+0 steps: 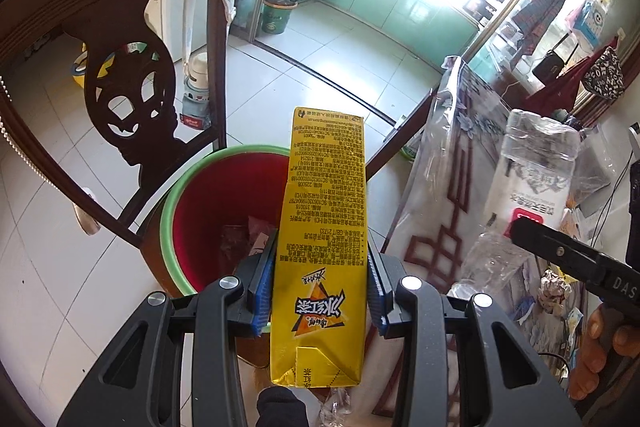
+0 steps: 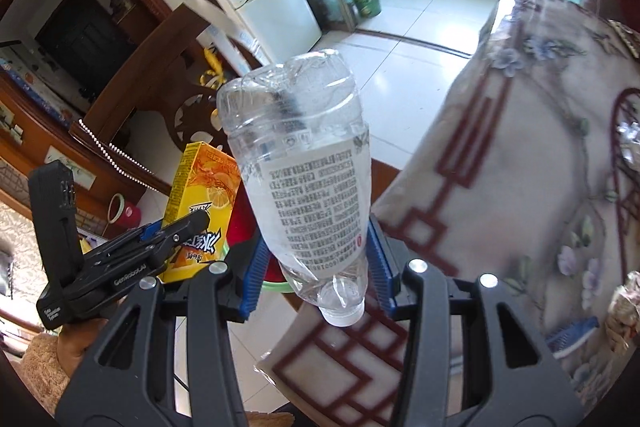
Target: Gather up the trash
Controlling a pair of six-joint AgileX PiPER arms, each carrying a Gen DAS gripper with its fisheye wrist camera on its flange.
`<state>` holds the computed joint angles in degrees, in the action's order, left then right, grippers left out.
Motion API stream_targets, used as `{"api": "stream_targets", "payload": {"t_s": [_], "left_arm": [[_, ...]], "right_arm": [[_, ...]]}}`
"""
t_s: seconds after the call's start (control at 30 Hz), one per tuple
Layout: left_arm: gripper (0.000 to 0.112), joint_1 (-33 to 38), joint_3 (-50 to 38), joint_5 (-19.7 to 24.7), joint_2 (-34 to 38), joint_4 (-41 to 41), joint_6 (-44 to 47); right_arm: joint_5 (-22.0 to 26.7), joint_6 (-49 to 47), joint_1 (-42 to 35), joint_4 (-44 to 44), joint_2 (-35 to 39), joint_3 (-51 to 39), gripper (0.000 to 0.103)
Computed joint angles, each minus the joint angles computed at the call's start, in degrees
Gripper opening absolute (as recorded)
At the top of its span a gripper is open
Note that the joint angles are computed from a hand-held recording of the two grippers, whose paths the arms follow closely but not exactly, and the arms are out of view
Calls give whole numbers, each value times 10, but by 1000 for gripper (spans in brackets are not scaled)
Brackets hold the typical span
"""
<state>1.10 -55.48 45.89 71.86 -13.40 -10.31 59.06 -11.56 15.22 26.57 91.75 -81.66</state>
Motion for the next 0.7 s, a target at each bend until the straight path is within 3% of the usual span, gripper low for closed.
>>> {"api": "stream_targets", "payload": {"t_s": [0.3, 0.7], "left_arm": [[36, 48, 16, 0, 0, -11, 6], [36, 57, 14, 2, 9, -18, 15]], "right_arm": [[27, 13, 46, 7, 89, -76, 44], [-29, 25, 84, 10, 122, -89, 48]]}}
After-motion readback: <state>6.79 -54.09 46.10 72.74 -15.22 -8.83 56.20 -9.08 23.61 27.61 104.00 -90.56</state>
